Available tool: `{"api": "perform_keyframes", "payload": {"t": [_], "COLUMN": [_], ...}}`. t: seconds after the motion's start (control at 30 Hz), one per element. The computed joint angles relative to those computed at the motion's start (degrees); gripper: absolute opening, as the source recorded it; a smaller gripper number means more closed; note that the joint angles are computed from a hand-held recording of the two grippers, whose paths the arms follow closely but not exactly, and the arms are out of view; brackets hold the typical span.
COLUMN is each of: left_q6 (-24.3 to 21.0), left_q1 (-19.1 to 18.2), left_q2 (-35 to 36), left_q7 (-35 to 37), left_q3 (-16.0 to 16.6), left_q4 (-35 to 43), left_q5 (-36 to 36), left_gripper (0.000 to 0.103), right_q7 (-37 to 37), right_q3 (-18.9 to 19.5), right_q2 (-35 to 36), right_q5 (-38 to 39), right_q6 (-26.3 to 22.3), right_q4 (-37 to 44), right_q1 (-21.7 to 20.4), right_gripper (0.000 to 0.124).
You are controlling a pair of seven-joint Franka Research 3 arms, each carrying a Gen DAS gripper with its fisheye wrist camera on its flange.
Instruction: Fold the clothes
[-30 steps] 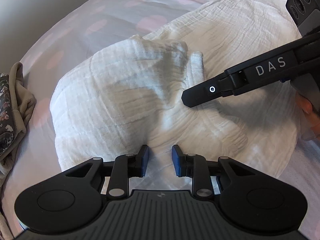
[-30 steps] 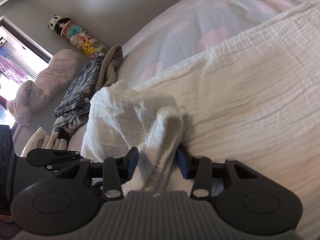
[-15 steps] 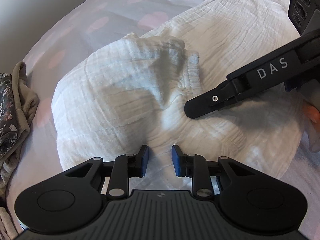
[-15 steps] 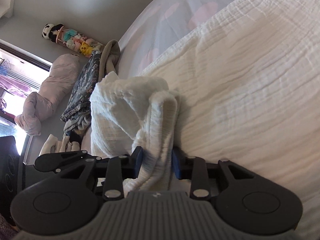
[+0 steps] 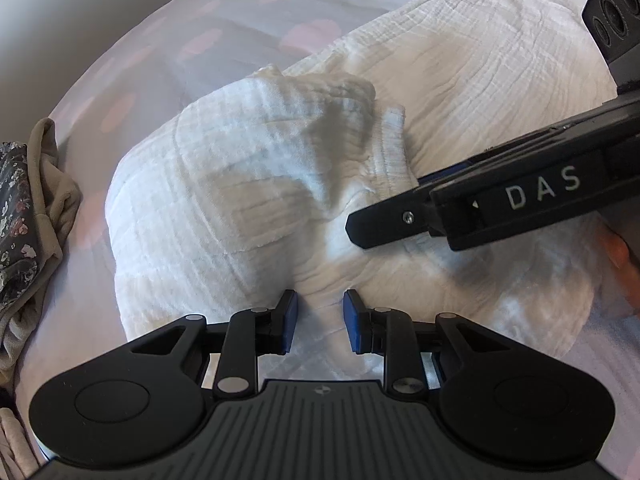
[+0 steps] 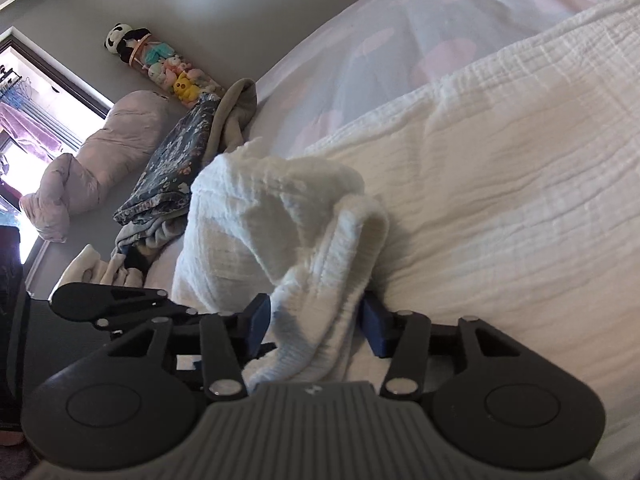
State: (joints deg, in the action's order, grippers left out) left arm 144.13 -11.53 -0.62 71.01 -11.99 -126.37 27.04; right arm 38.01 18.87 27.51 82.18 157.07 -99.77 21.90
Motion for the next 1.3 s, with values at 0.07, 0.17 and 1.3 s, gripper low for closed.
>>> {"api": "perform_keyframes", "payload": {"t": [0.07,0.17,1.3], "left_q6": [-0.28,0.04,12.24], "left_q1": [0.04,0.26,0.15], "left_q2": [0.45,0.64,-13.26], "left_q7": [0.16,0.60,-2.49], "left_q3": [0.05,0.28,-0.27], "left_q4": [0.69,0.94,-9.58], "left_q5": [-0.11,0.18,-4.74], "left_gripper": [0.024,0.024,0.024], "right_q7": [1.59,2.25,37.61], "right_q3": [-0.11,0.30,-16.33], "right_q2": [-0.15,0.10,-17.81], "right_q5": [-0.09,4.08,-63.99], "right_q6": [-0.56,-2.84,-7.76], "right_q4": [-0.34,-0.55,3.92], "right_q1": [-0.10,-1.82,-2.89], "right_gripper": [0.031,0.024,0.017]}}
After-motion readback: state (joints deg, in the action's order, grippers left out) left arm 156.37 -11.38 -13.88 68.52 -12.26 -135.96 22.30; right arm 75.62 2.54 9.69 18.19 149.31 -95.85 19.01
